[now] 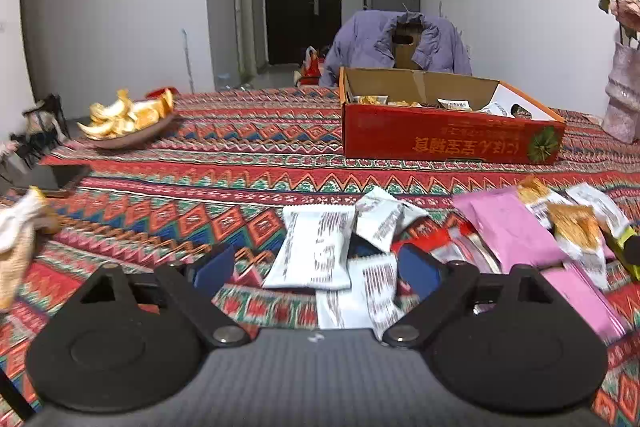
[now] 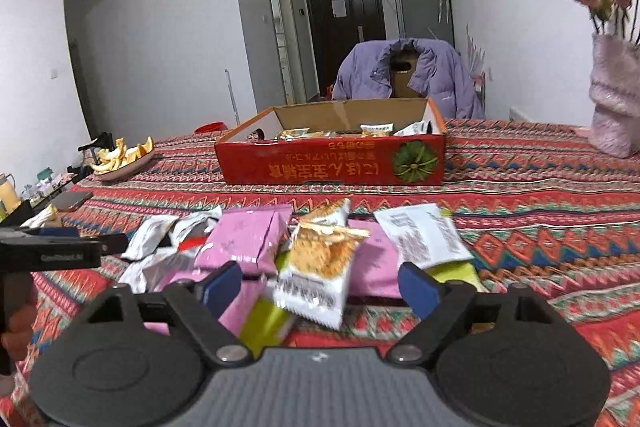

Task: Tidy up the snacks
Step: 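Grasp a white sachet with the left tool while the right tool grasps an oat crisp packet, then carry both packets into the red box and release them with both tools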

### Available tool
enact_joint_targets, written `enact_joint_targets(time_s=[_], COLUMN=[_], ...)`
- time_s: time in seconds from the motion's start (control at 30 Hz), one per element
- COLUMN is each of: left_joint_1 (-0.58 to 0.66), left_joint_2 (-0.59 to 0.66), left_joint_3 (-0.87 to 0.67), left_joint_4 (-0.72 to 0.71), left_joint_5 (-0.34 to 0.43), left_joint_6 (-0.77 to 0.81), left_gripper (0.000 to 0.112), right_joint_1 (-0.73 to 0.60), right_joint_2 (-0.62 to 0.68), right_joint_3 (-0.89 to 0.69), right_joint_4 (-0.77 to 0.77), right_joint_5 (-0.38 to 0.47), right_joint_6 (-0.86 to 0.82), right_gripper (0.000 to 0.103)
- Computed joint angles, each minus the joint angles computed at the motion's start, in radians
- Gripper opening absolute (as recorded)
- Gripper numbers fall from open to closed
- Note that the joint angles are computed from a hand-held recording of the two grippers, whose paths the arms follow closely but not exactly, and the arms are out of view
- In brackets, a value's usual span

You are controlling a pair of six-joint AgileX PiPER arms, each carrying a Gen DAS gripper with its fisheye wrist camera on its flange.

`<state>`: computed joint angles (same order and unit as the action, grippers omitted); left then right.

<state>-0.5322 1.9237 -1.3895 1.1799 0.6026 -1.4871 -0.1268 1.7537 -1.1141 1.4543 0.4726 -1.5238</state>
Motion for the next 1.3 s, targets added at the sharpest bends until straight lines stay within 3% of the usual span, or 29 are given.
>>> enact_joint_targets(time_s=[0.23, 0.33, 0.37, 0.4, 0.5, 0.6, 0.73, 0.87, 0.93, 1.17, 1.3], left_joint_1=[0.117, 0.141, 0.147, 0.149, 0.144, 0.138, 0.085, 0.025, -0.019, -0.197, -0.295], left_joint_2=[0.127, 0.153, 0.159, 0.16, 0.153, 0.128, 0.054, -0.044, -0.096, -0.228, -0.247], left_joint_3=[-0.149, -0.173, -0.178, -0.173, -0.157, -0.131, -0.049, 0.043, 0.094, 0.226, 0.248], left_joint_4=[-0.204, -0.288, -0.316, -0.305, -0.262, -0.248, -0.083, -0.018, 0.02, 0.086, 0.111], left_joint_5=[-0.112, -0.142, -0.149, -0.154, -0.158, -0.159, -0.109, -0.064, -0.026, 0.093, 0.148], left_joint_6=[0.223, 0.291, 0.315, 0.302, 0.271, 0.24, 0.081, -0.017, -0.067, -0.178, -0.23], left_gripper=[0.078, 0.068, 0.06, 0.052, 0.044, 0.043, 0.042, 0.042, 0.042, 0.042, 0.042], right_joint_1=[0.093, 0.102, 0.099, 0.097, 0.09, 0.09, 0.093, 0.084, 0.071, -0.015, -0.098], right_joint_2=[0.141, 0.171, 0.175, 0.176, 0.169, 0.162, 0.144, 0.113, 0.081, -0.088, -0.196], right_joint_3=[-0.139, -0.16, -0.163, -0.163, -0.155, -0.144, -0.12, -0.071, -0.035, 0.154, 0.248], right_joint_4=[-0.071, -0.071, -0.072, -0.076, -0.09, -0.1, -0.115, -0.064, -0.044, 0.115, 0.118], right_joint_5=[-0.1, -0.109, -0.103, -0.102, -0.106, -0.115, -0.122, -0.119, -0.103, -0.036, 0.045], right_joint_6=[0.136, 0.152, 0.159, 0.163, 0.164, 0.148, 0.114, 0.04, 0.009, -0.196, -0.235], right_gripper=[0.077, 0.073, 0.072, 0.065, 0.05, 0.049, 0.049, 0.047, 0.042, 0.042, 0.042])
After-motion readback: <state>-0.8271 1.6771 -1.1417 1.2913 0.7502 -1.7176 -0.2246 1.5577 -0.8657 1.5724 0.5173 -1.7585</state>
